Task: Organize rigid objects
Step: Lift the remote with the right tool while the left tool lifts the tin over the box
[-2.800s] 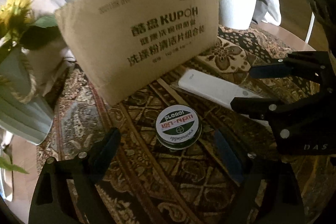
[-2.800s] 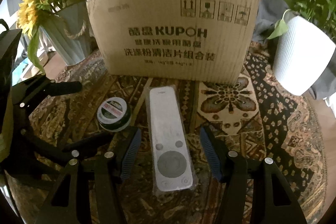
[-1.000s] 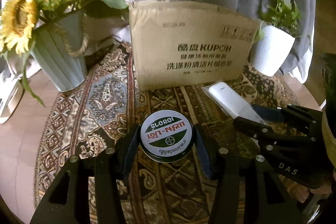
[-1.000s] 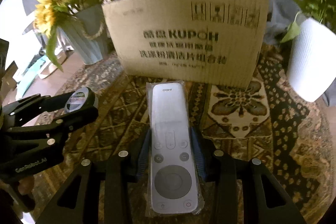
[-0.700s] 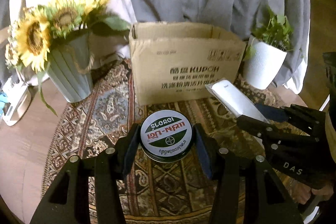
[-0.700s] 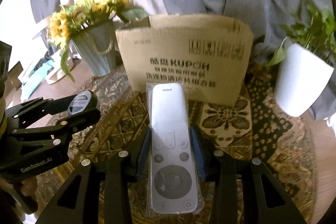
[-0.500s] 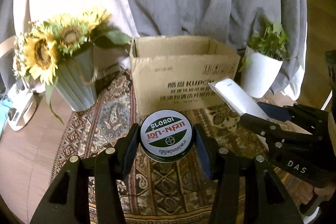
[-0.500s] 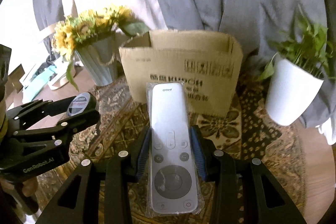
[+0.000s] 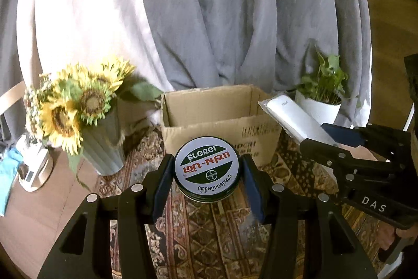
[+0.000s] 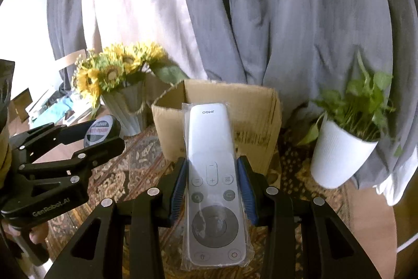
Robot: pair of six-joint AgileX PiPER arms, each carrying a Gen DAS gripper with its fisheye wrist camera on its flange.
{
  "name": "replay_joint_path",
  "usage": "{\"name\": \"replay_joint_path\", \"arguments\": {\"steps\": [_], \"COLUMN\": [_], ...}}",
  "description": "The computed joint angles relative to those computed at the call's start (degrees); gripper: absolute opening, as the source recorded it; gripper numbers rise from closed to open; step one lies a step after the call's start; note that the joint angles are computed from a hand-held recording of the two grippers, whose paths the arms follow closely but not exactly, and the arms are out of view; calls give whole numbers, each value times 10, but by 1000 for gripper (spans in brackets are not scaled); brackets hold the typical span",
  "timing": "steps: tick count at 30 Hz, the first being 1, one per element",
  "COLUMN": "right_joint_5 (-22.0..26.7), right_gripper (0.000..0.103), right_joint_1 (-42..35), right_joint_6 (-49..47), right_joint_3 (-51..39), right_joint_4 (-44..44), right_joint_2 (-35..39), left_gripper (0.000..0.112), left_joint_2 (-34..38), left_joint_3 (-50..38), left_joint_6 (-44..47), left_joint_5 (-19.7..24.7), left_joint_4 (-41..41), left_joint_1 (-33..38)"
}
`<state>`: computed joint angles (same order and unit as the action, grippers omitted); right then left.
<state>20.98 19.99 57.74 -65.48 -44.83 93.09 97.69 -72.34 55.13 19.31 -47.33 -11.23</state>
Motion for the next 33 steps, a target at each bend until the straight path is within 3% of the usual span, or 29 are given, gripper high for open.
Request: {"name": "replay_joint_path", "arguments": {"steps": [10,18,25,33], "right_joint_5": [20,59,117,217], "right_gripper": [40,40,40,40], "right_joint_1": [-26,-63,-97,-122], "right_joint_6": [-146,-367,-520,-634], "right_joint_3": [-69,-174,-287,-449], "right_joint_4": [91,258,378,460], "right_joint_2": [9,51,109,210], "left_gripper": [51,51,51,51], "left_joint_2": [34,89,156,273], "left_joint_3": [-107,-229,-357,-555], "left_joint_6": [-126,-172,-208,-254], "left_joint_5": [50,111,172,288], "left_joint_4": [140,205,256,297], "left_joint_1": [-15,-23,-26,-22]}}
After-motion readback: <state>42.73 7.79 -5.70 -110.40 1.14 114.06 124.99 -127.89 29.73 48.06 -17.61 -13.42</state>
